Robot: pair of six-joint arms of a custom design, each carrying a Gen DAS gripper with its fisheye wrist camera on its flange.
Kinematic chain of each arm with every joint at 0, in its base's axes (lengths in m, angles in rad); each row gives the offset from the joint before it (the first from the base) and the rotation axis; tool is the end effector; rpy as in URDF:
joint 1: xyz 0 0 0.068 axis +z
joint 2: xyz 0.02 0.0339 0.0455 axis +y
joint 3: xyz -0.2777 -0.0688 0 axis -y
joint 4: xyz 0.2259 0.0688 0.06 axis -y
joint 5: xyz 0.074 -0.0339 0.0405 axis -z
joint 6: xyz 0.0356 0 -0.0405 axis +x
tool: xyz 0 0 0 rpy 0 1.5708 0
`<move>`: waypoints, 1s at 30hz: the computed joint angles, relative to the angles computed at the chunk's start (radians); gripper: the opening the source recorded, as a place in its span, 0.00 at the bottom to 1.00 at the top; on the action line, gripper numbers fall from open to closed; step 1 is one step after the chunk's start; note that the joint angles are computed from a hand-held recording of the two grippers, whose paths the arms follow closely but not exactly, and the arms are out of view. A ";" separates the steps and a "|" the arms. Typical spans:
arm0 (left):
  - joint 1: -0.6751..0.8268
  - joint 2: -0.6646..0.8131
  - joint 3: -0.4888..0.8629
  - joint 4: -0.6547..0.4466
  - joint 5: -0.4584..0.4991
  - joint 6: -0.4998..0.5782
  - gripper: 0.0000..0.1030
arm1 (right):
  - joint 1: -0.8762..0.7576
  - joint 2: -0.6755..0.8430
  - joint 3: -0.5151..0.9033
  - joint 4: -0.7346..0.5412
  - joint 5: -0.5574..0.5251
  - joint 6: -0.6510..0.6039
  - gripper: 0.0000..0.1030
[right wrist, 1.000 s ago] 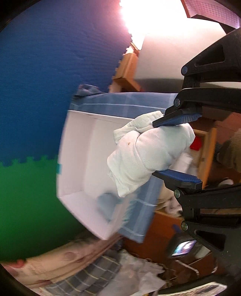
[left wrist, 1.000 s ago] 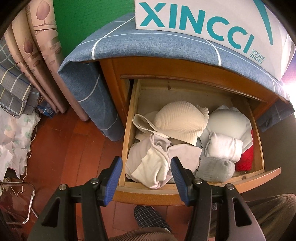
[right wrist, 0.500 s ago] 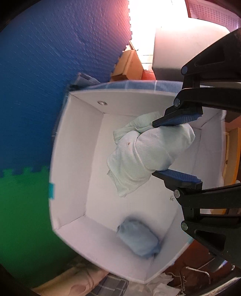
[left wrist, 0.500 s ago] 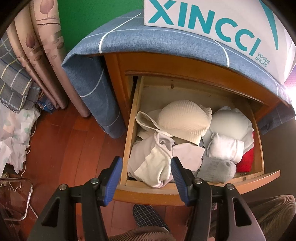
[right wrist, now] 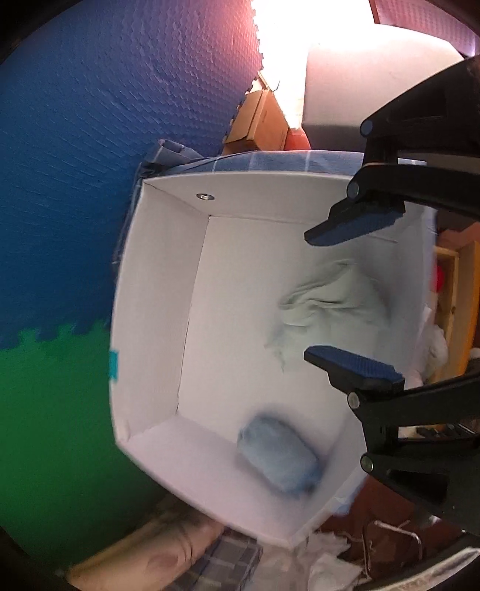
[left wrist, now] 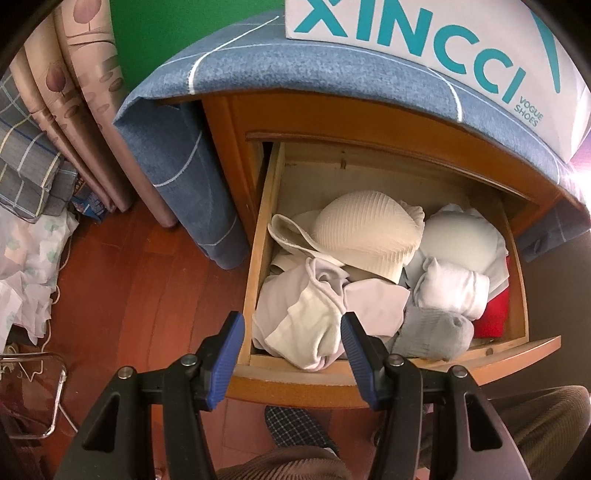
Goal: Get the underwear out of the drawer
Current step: 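Move the open right tool back down into the drawer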
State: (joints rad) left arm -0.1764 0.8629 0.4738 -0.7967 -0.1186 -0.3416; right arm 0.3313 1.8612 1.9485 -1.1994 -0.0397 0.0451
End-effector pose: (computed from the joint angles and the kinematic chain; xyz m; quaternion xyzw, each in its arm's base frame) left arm 0.1113 -0.0156 0.1930 -0.0921 0.9755 0.0073 0.1995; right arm 0.3474 0.1210 0.3608 -0.1433 0.9630 0.0615 0.2197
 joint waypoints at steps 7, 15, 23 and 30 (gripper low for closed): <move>0.069 -0.001 -0.005 0.006 0.080 0.052 0.54 | 0.003 -0.310 -0.304 0.032 -0.091 -0.085 0.56; -0.021 0.024 0.006 -0.006 -0.024 -0.016 0.54 | 0.092 -0.464 -0.671 0.110 -0.067 -0.074 0.55; -0.174 0.104 0.041 -0.047 -0.204 -0.115 0.54 | 0.167 -0.321 -0.927 0.276 -0.060 0.027 0.50; -0.132 0.131 0.051 -0.026 -0.198 -0.068 0.54 | 0.193 -0.174 -0.969 0.387 -0.105 0.107 0.50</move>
